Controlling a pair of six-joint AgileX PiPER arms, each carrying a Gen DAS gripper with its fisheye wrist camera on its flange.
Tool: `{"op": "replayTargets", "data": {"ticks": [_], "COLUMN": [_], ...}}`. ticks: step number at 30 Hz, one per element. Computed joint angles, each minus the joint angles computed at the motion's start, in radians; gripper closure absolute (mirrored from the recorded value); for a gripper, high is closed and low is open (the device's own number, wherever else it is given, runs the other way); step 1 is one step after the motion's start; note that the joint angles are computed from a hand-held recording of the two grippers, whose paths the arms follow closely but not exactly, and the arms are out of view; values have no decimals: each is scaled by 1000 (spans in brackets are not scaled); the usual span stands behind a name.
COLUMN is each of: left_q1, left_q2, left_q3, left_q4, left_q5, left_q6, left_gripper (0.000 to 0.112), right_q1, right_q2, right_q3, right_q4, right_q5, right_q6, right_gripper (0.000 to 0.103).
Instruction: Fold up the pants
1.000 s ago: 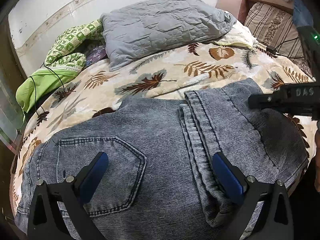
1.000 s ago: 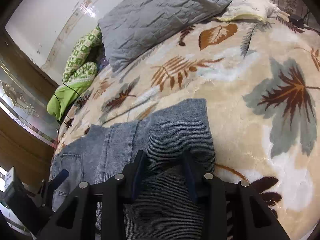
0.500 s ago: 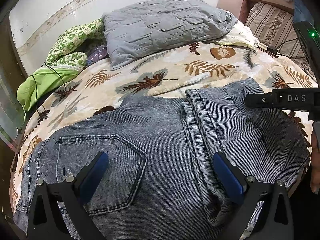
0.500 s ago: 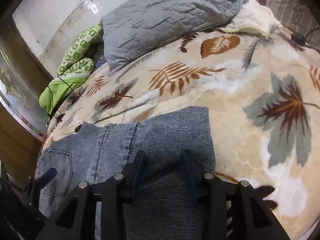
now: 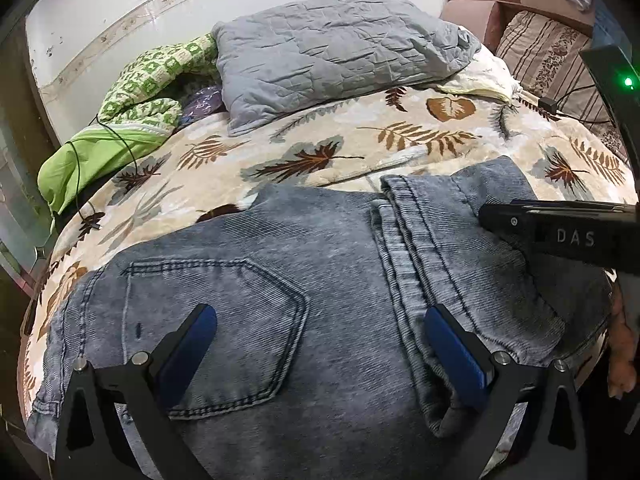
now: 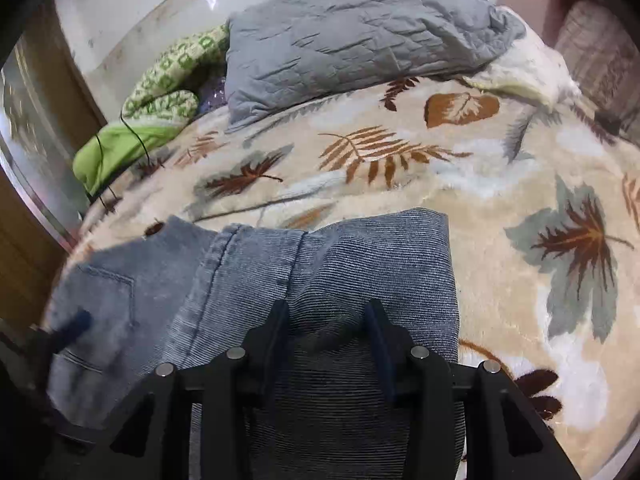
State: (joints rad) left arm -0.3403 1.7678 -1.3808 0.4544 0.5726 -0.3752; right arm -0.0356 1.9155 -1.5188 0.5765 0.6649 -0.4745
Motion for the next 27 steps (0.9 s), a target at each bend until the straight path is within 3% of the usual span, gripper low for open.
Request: {"op": "replayTargets", "data": {"ticks": [2, 6, 9, 14, 16, 18, 20, 24, 27], "left_q1": [21, 93, 150, 234, 262, 315, 347, 483, 549], "left_q2": [-17, -62, -98, -227, -286, -349, -382, -458, -458], "left_q3": [7, 37, 78, 217, 279, 342, 365, 388, 343], "left_q4": [-42, -126, -145, -105, -77, -148, -156, -335, -399], "left_q5": [7, 18, 29, -2, -6, -16, 16, 58, 128], "left_q6": [21, 28, -17, -133, -170, -116, -129, -25, 4], "left_gripper": [9, 9, 9, 9, 9, 9, 9, 9, 9], "right_q1": [9, -32, -20, 38, 92, 108, 88, 16, 5], "right_q2": [-13, -61, -99, -86, -127, -154, -156, -157, -182], "right_q3": [19, 74, 120, 120, 196, 243, 247, 239, 255], "right_q4": [-10, 213, 290, 236, 191, 220, 273, 486, 580], "right_q5": [-19, 11, 13, 90, -14, -43, 2, 149, 171], "right_q6": [-9, -208, -326, -370, -432, -526, -590, -726, -783], "right_gripper": [59, 58, 58, 58, 57, 57, 57, 57, 57]}}
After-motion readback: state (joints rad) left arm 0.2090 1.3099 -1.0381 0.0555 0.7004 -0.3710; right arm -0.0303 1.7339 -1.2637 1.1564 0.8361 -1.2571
